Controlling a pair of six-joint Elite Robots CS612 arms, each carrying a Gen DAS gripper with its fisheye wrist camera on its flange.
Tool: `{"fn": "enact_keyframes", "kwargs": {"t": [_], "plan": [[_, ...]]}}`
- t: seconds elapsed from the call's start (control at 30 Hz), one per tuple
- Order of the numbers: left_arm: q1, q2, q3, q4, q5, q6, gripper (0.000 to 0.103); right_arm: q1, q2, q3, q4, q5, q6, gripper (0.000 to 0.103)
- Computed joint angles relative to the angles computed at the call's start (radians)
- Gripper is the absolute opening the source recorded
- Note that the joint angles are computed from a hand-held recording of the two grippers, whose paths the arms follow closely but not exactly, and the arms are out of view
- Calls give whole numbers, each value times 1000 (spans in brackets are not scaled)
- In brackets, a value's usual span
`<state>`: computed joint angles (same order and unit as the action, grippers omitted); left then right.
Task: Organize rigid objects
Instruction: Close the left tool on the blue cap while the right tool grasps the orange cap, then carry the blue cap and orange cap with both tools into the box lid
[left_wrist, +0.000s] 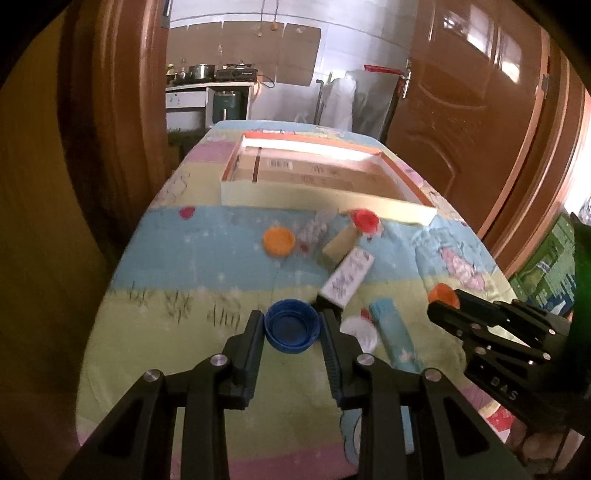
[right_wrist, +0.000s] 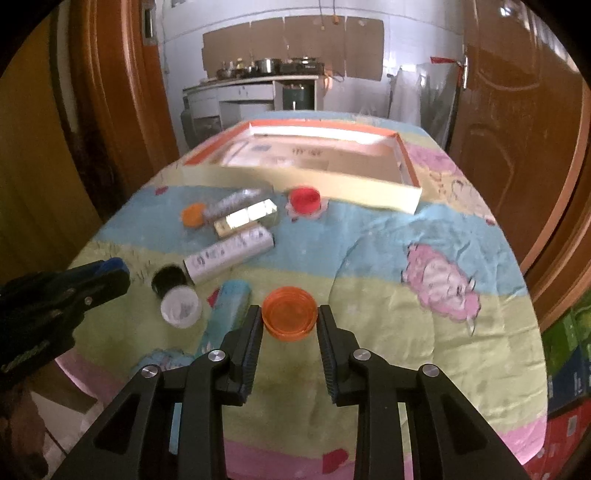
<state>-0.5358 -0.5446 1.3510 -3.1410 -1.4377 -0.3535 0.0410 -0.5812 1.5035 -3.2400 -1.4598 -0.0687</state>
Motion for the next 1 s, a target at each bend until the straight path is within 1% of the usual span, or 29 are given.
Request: {"fn": "enact_keyframes", "kwargs": {"t": [0.1,0.2,0.3,0.33,0.47,0.53,0.7,0.73,0.77,0.83,0.9,0.93,1.0], "plan": [[3,8,-46,37,27,17,31,-9,-3,-16,3,20,0,30],[6,21,-115,112,63,28,31,-16,-3,-48,19,28,-17,30],[13,36,-180,169,54,24,31,-28,1,-92,49,50,-21,30],[15,44,-213,200,54,29,31,-32,2,-110,65,55,-19,30],[20,85,-341,296,60,48,31,-45,16,-195,159,90,-9,30],[26,116,-421,346,55,50,31,-50,30,-249,216,97,-3,30],[40,214,-640,464,43,43,31,-52,86,-397,342,71,6,30],[44,232,-679,487,31,42,31,-52,98,-426,364,69,11,30],[50,261,-742,524,8,33,31,-54,113,-460,394,74,17,30],[55,301,-824,579,-6,33,31,-58,143,-526,446,86,43,30],[55,350,-920,631,5,49,31,-60,174,-592,507,102,64,30],[54,383,-982,661,19,71,31,-59,188,-620,528,99,72,30],[54,428,-1065,699,31,95,31,-57,219,-681,584,92,79,30]]}}
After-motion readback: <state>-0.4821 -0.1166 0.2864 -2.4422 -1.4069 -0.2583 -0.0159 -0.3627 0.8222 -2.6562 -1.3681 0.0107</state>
